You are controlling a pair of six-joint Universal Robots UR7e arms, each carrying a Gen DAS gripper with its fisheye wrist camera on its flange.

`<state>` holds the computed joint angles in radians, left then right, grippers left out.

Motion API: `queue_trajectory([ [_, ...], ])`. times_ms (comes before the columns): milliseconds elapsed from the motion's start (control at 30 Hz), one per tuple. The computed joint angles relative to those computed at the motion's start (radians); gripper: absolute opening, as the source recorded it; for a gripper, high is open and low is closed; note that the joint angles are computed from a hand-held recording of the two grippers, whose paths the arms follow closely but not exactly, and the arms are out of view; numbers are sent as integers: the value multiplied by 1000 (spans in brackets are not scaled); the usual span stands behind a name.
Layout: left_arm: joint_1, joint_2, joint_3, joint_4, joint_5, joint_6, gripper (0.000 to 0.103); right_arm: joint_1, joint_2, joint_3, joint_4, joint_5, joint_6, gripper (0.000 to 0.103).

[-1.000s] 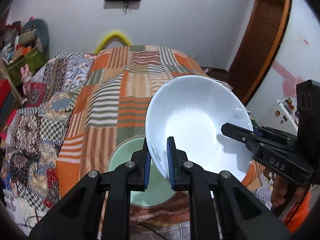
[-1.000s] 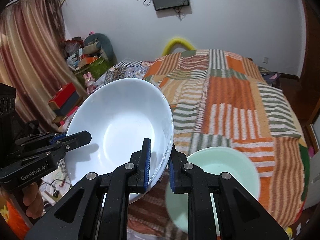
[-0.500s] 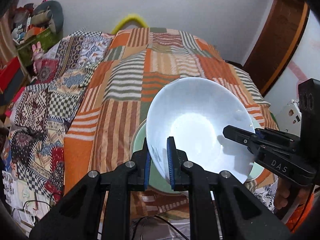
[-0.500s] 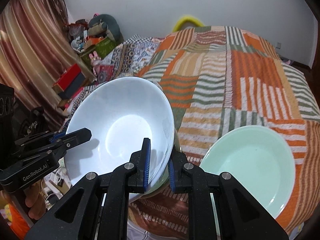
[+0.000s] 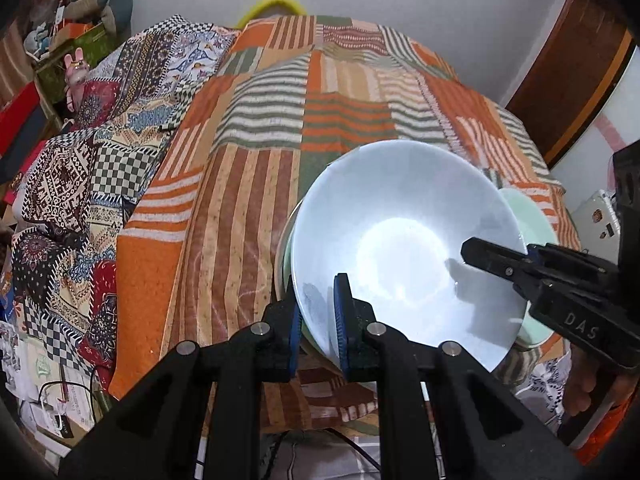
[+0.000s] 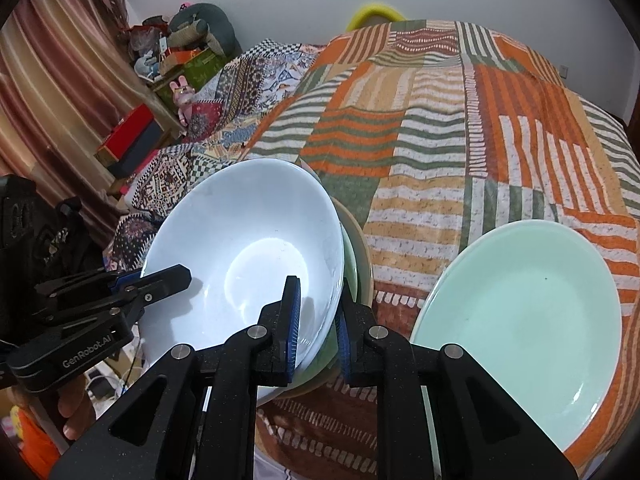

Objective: Organize plates and bowls
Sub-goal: 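Lower the spotted white bowl into the mint-green bowl with both grippers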

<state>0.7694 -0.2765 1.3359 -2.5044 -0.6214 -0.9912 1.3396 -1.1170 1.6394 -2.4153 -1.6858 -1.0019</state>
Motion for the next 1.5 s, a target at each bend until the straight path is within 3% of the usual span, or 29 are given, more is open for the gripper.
queue_trajectory([
  [367,11,19,-24,90,10,-45,15,3,18,1,-11,-29,-25,15],
  [767,12,29,-49,179,41,-89,17,14,16,40,-97,-57,-96,18],
  [1267,12,11,-23,110,11,-59,17,20,9,21,-58,-67,-58,18],
  [1400,-4,-6,3,74,32,-49,17,25,4,36,-92,-75,-74,18],
  [1500,-16,-22,29,32,45,-38,17,27,-16,81,-202,-48,-126,21],
])
